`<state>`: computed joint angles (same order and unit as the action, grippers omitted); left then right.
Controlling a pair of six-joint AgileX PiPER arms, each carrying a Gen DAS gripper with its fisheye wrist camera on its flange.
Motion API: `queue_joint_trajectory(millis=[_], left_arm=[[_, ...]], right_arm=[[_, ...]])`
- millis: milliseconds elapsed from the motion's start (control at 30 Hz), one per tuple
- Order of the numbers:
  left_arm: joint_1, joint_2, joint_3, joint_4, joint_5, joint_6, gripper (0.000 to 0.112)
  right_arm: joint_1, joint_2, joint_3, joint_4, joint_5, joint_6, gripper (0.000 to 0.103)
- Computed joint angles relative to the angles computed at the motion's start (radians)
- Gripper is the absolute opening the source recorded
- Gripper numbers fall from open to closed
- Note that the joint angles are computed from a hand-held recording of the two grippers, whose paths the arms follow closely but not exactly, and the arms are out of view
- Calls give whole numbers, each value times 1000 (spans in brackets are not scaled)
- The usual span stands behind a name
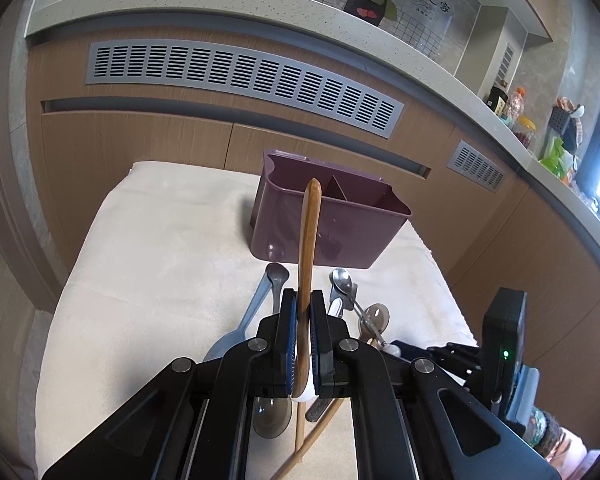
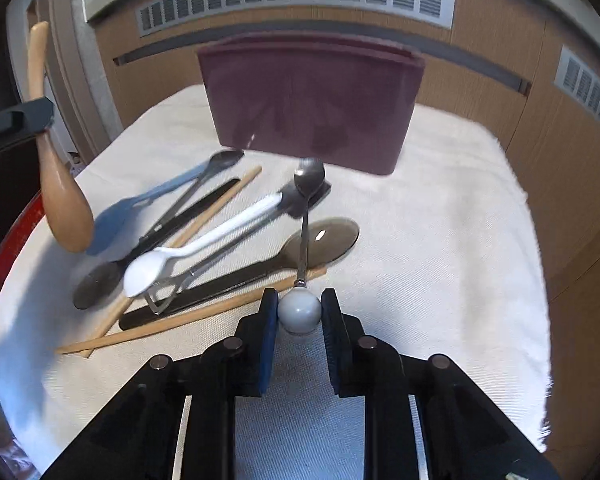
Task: Organize utensils
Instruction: 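Carry the wooden spoon and silver spoon over the maroon caddy and release them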
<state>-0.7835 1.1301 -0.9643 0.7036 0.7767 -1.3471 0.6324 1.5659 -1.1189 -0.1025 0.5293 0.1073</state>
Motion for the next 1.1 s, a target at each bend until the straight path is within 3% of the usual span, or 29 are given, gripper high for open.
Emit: queue_joint_trajectory(millis=[300, 500, 767, 967, 1100], left_arm=[[-102, -8, -48, 90, 95, -75, 6], [-176, -8, -91, 134, 167, -95, 6], [-215, 15, -170, 154, 212, -64, 6], [-152, 111, -428, 145, 227, 174, 6], [-55, 220, -635, 153, 200, 317, 6]], right_arm=[[34, -209, -23, -265, -2, 187, 20], [-52, -259, -95, 3, 54, -42, 20], [-88, -308, -165, 147, 113, -163, 20], [-97, -230, -472, 172, 186, -241, 20], [-146, -41, -801, 241, 290, -275, 20]])
